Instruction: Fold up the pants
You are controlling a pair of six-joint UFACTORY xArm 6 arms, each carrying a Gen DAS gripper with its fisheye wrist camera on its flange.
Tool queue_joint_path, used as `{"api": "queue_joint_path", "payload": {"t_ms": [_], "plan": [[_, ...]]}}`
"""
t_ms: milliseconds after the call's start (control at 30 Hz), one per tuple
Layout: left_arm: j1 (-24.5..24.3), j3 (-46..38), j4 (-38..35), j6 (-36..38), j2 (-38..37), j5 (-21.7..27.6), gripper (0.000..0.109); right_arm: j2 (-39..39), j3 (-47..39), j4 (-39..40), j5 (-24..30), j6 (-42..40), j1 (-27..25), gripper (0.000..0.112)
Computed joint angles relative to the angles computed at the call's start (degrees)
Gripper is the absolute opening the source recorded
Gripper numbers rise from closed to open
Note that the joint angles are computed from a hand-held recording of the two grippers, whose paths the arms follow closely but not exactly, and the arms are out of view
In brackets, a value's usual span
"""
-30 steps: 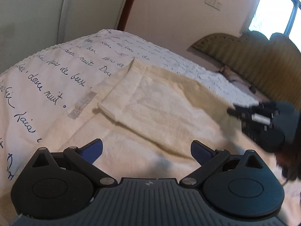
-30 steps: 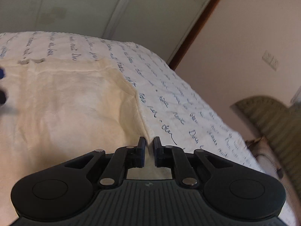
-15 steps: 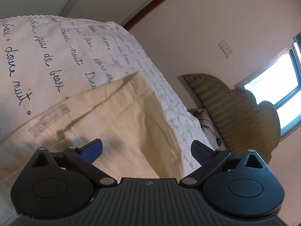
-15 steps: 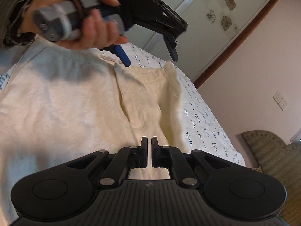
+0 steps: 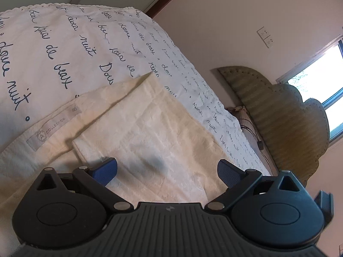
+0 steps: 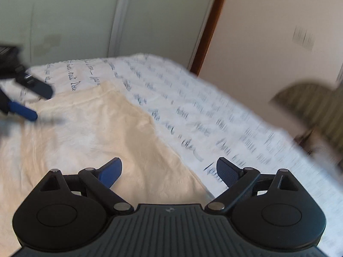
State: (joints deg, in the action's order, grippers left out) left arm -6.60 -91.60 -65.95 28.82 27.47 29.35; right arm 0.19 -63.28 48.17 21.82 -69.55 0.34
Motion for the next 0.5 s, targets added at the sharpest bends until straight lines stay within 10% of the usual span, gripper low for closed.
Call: {"api": "queue_joint_path", "payload": {"t_ms": [67, 100, 133, 167, 500], "plan": [[0.0, -1.1, -0.2, 0.2, 0.5, -0.2, 0.101, 3.5, -3.9, -2.7, 5.3, 6.3, -1.7, 0.085], [0.1, -1.8, -0.7, 0.4, 0.8, 0.2, 0.101, 4.6, -5.6, -3.4, 8.5, 7.7, -2.4, 0.067], [0.3, -2.5, -1.0, 0.4, 1.2, 0.8, 0.101, 4.6, -5.8, -3.8, 10.3, 7.8, -2.6, 0.021], [0.5, -3.3, -1.0, 0.0, 1.5, 1.5, 0.101, 3.7, -4.6, -4.1, 9.8, 7.2, -2.1, 0.009], [2.5, -4.3, -9.6, 1.5, 1.8, 5.4, 0.101, -25.8, 32.0, -10.9, -15.8, -11.7, 13.3, 0.006]]}}
